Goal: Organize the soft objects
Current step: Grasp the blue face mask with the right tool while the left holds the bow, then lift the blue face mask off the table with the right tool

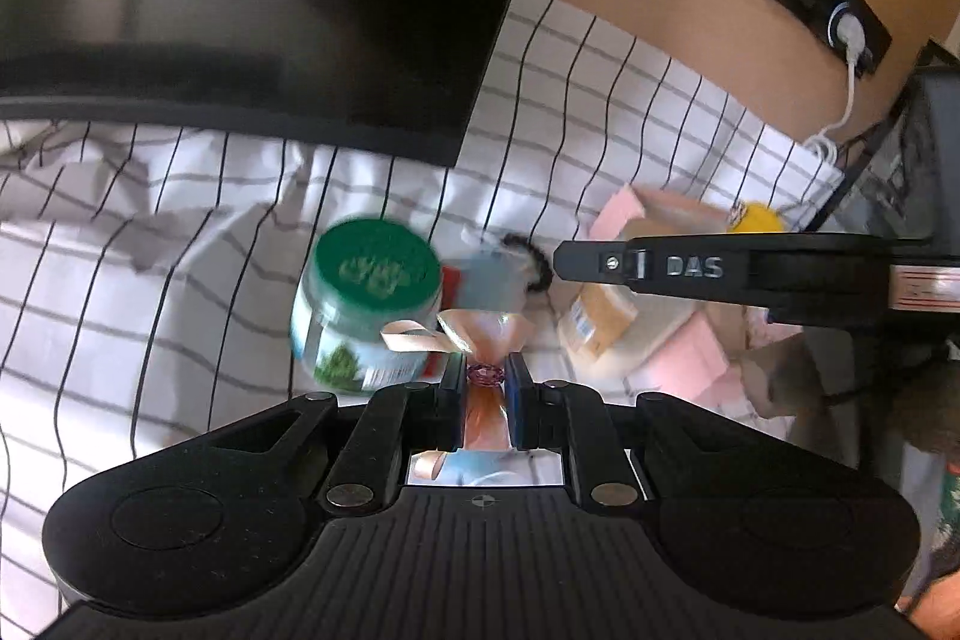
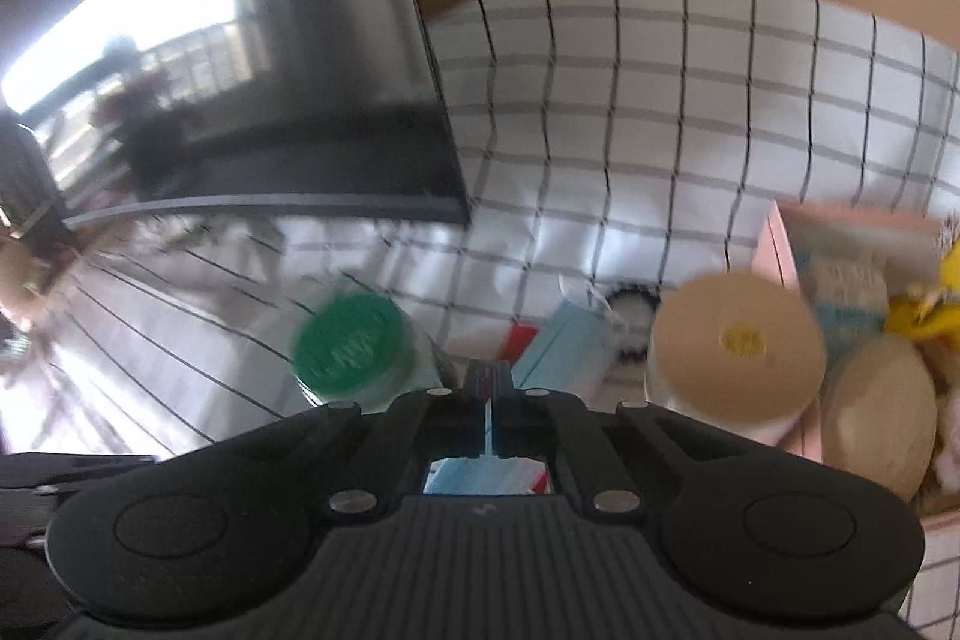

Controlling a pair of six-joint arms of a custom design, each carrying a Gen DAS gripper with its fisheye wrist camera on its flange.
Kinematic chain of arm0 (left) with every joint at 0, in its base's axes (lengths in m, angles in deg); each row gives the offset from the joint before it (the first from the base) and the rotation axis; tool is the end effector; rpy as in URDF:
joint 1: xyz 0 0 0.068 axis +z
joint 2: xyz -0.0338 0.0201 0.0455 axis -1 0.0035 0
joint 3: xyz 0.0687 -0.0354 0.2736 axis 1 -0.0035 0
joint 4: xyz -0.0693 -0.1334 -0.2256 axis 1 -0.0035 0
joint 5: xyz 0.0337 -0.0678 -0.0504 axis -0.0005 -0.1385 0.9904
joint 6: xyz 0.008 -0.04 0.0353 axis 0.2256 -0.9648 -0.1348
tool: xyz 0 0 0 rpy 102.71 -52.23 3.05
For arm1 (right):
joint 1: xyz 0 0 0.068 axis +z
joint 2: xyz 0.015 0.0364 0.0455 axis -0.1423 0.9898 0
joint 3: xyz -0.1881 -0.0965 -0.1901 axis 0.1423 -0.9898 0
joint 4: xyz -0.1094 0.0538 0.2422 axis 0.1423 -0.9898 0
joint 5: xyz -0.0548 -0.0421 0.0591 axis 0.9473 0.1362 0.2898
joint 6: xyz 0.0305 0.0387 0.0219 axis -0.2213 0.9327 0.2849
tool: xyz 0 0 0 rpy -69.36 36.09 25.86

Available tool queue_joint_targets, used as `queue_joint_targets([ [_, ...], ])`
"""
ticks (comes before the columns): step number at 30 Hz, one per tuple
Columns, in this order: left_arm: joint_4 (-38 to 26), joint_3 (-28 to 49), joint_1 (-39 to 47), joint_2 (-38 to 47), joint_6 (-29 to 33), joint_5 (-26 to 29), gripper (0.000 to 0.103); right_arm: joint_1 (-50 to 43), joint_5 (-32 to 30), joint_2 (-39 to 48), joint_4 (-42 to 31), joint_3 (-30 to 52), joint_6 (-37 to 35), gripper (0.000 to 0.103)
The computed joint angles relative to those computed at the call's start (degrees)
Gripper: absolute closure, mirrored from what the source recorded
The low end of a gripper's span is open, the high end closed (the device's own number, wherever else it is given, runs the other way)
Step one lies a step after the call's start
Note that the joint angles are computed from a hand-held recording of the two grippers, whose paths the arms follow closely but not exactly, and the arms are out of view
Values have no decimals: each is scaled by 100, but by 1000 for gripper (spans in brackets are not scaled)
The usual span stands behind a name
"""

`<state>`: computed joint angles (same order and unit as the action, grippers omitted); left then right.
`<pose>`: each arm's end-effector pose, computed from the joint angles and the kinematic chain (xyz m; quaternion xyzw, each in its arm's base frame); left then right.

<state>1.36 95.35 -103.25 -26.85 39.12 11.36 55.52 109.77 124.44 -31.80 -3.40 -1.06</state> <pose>0.1889 -0.0605 0.2692 0.1836 0.8982 -0.2378 0.3210 0.1482 0.2516 0.2352 0.0287 0.9038 0.1046 0.4140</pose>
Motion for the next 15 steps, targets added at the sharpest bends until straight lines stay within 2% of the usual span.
queue_joint_targets([
  [2, 12, 164, -134, 59, -197, -139, 87, -89, -176, -142, -208, 128, -209, 101],
  [4, 65, 222, -233, 11, -366, -304, 87, -225, -617, -201, -350, 171, -311, 101],
  [7, 50, 171, -148, -82, -432, -369, 87, -305, -867, -123, -191, -90, 108, 94],
  [11, -149, 32, 330, -60, -191, -116, 87, -309, -933, 345, 678, -571, 793, 78],
  [15, -312, -91, 934, 109, 296, 269, 87, -399, -1122, 933, 1234, -678, 1440, 76],
])
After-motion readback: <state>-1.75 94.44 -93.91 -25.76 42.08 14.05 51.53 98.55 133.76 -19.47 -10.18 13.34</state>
